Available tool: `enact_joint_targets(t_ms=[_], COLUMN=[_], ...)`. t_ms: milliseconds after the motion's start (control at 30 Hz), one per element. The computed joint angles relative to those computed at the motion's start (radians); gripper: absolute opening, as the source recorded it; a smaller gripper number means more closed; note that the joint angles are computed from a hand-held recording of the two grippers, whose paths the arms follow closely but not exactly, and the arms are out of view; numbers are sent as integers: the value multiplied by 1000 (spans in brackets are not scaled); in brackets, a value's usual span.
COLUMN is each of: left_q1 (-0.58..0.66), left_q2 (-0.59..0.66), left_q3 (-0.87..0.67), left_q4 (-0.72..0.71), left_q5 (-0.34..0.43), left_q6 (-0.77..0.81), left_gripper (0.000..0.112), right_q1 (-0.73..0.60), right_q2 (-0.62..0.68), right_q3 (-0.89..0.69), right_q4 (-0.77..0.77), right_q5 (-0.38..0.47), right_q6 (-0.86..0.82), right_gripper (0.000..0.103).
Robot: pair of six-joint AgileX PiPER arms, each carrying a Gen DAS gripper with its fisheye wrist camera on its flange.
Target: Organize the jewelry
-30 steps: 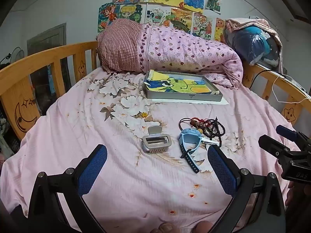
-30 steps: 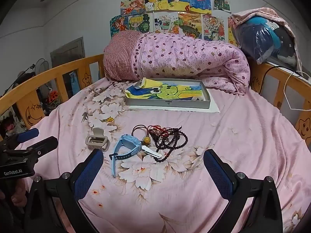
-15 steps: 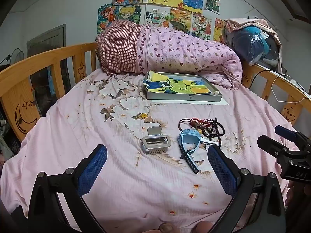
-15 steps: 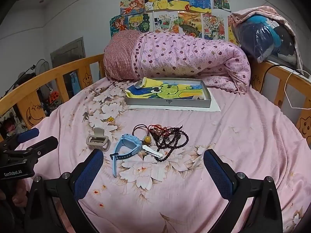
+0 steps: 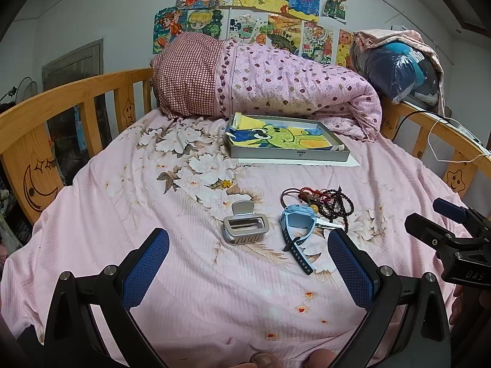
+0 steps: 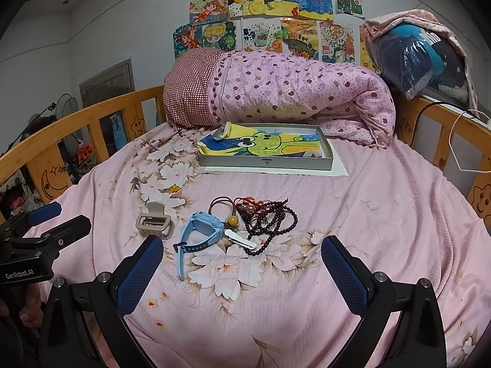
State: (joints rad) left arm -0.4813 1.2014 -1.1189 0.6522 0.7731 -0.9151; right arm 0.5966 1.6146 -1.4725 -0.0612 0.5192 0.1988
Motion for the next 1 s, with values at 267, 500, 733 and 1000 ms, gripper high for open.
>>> enact_joint_targets(t_ms=[267,500,733,1000], left_q1=[-2,-5,-8,-8], left_q2=[1,0,1,1], left_q3=[2,1,0,1], left_q4=[6,6,10,11], left_q5=[1,3,5,5], left_q6=[-7,-7,-13,-13], left_gripper=[101,101,101,101], right_q1=[-1,-2,-3,-3], right_q2=[0,0,1,1], right_q3=[1,0,-2,-1], right_q4=[2,7,8,10], right_q5=[0,1,2,2], right_q6=[-3,-7,-7,-8], right_gripper=[103,103,103,103])
